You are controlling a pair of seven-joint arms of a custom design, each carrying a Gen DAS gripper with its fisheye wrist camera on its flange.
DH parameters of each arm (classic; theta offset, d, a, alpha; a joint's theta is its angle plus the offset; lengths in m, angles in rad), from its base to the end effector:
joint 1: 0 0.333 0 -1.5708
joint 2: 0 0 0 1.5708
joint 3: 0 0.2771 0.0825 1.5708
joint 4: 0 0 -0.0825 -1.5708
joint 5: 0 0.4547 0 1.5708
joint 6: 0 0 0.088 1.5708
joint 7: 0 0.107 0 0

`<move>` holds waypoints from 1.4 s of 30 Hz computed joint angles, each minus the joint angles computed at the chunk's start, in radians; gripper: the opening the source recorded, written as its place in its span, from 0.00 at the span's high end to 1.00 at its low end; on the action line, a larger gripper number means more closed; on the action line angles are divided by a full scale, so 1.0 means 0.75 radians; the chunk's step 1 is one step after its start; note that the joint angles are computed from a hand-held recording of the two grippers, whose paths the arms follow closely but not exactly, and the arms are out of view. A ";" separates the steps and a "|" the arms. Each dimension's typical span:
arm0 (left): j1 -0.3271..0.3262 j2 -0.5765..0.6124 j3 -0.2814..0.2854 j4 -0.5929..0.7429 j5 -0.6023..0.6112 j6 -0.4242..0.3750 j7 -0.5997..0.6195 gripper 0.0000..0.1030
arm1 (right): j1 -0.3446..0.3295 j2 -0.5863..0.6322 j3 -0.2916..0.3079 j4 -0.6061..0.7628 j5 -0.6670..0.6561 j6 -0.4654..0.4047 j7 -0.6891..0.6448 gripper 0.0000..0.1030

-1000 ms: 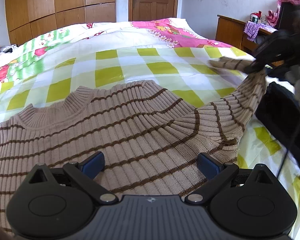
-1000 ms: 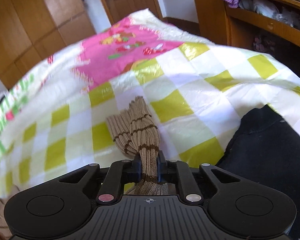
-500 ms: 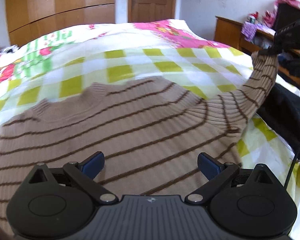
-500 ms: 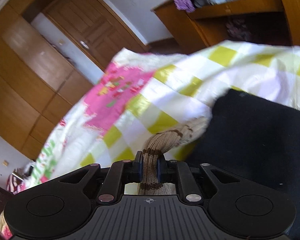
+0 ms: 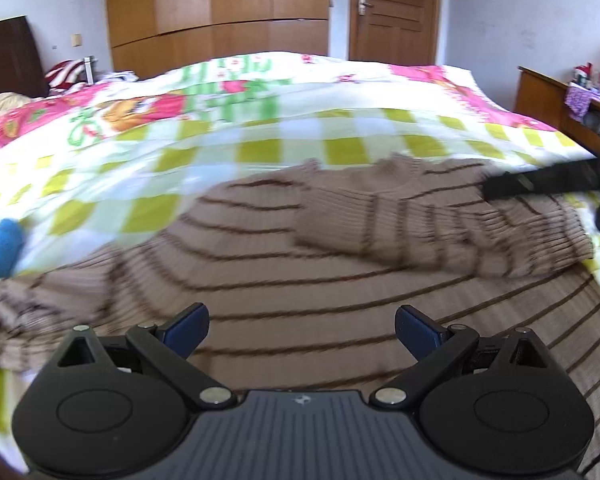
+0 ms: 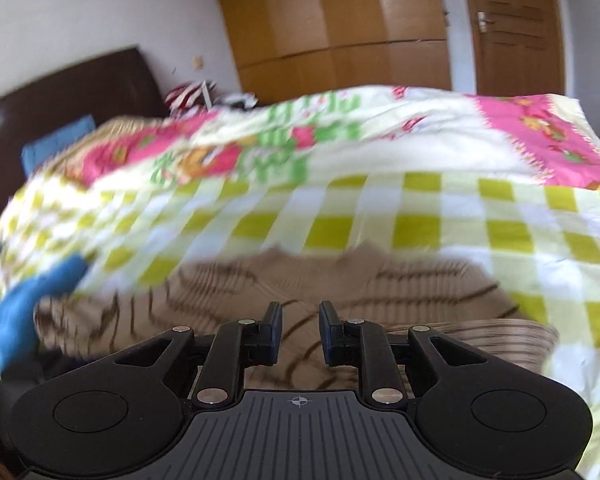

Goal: Fold small clothes

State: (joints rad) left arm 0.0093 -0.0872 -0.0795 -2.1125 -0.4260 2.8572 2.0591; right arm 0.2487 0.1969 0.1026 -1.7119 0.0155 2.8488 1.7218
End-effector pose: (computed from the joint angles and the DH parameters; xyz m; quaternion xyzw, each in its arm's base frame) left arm 0.6390 -0.0232 0.4793 -0.5740 0.7046 -0.3270 0.2590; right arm 0.6871 0.2453 0.5243 -0.6831 0.5725 -0.2189 0.3971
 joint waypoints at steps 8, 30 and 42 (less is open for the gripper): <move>0.032 0.046 0.017 0.026 -0.039 0.022 -0.067 0.00 | 0.043 -0.086 -0.041 -0.092 -0.223 -0.105 0.121 0.73; 0.054 -0.025 0.064 -0.030 -0.392 0.106 0.224 0.00 | 0.056 0.404 0.137 0.500 -0.025 -0.249 -0.382 0.99; 0.057 0.052 0.045 0.055 -0.200 0.166 0.127 0.00 | 0.016 0.172 0.155 0.149 0.327 -0.105 -0.487 0.88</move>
